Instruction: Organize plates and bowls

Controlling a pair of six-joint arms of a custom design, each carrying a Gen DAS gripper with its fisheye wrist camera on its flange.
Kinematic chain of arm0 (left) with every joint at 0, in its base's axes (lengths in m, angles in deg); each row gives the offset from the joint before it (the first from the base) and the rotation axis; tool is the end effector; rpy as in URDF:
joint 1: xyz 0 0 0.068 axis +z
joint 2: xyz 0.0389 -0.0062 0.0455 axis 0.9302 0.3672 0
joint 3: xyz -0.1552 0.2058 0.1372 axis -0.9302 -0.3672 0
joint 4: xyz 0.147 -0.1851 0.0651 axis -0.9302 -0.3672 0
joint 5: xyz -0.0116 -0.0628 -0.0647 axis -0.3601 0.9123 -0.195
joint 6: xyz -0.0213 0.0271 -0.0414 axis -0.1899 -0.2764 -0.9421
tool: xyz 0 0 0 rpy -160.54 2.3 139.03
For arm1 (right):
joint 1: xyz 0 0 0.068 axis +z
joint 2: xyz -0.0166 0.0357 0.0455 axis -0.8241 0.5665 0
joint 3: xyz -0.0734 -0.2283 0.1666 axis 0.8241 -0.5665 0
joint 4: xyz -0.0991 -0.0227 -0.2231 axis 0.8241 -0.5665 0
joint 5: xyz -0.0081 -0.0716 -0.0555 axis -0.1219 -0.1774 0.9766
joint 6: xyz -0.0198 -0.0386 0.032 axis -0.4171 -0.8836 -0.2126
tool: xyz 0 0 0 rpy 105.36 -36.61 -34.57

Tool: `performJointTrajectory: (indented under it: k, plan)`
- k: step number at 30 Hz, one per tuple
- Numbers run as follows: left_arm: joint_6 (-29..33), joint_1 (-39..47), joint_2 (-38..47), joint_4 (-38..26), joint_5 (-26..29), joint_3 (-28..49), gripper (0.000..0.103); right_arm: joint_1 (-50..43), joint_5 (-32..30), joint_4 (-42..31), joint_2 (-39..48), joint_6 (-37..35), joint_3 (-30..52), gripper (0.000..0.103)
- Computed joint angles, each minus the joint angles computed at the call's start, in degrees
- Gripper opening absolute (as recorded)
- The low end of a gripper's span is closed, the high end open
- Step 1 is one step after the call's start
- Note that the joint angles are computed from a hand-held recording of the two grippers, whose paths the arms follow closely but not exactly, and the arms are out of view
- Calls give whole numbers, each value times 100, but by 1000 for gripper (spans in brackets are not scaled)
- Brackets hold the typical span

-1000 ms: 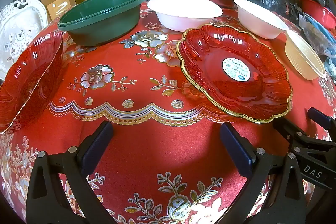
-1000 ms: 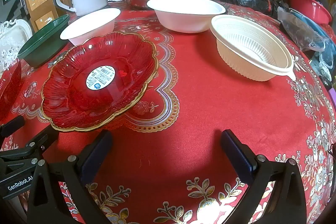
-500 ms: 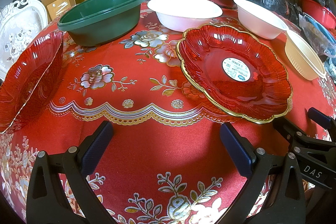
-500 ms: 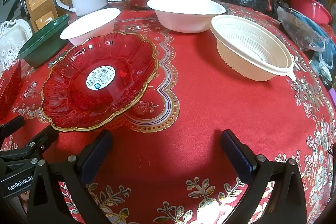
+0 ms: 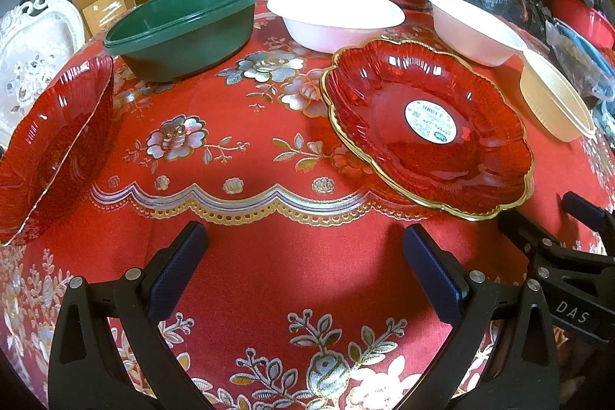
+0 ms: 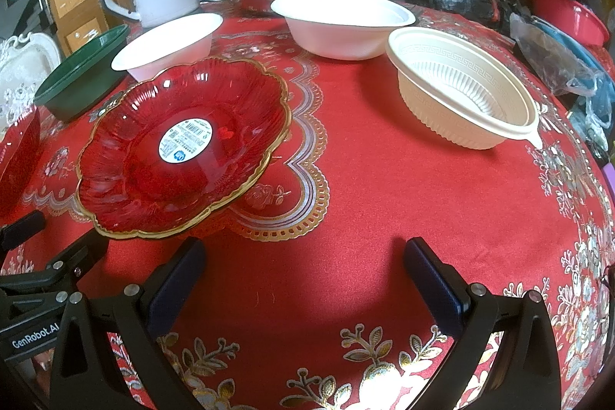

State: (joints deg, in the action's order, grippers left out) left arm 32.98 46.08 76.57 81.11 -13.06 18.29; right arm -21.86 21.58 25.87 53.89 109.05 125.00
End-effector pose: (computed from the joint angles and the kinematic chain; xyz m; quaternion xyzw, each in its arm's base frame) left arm 0.3058 -0.1279 0.1381 0.2281 0.9282 -0.0715 0.2852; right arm 0.2106 0.1183 0.1555 0.2174 0.9266 -0.0733 0.2979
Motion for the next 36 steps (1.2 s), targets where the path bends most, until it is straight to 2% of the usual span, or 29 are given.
performJointTrajectory:
  k: [4, 8, 10, 13, 17, 21, 27, 31, 36]
  plan:
    - [26, -16, -41, -328, -7, 107, 102, -130, -271, -176, -31, -138, 73, 103]
    - [34, -14, 10, -937, -43, 409, 102, -290, -616, -735, -43, -32, 305, 103]
    - [17, 25, -27, -1082, 29, 435, 102, -295, -635, -973, -121, 39, 356, 103]
    - [3, 201, -208, -1359, 435, 438, 102, -244, -622, -1280, -370, 91, 394, 103]
    - [189, 276, -756, -1426, 398, 219, 102, -53, -415, -1711, -694, 129, 604, 103]
    - [383, 487, -1162, -1799, 508, 319, 102, 41, -329, -1968, -736, -24, 1030, 103]
    - [506, 1074, -1571, -1985, 415, 511, 102, 145, -498, -1734, -495, -454, 1604, 103]
    - [561, 1602, -1538, -2267, 428, 878, 102, 205, -753, -1547, -157, -707, 2087, 103]
    - [715, 2247, -1411, -2373, 516, 1225, 102, 453, -783, -1567, 482, -968, 2911, 103]
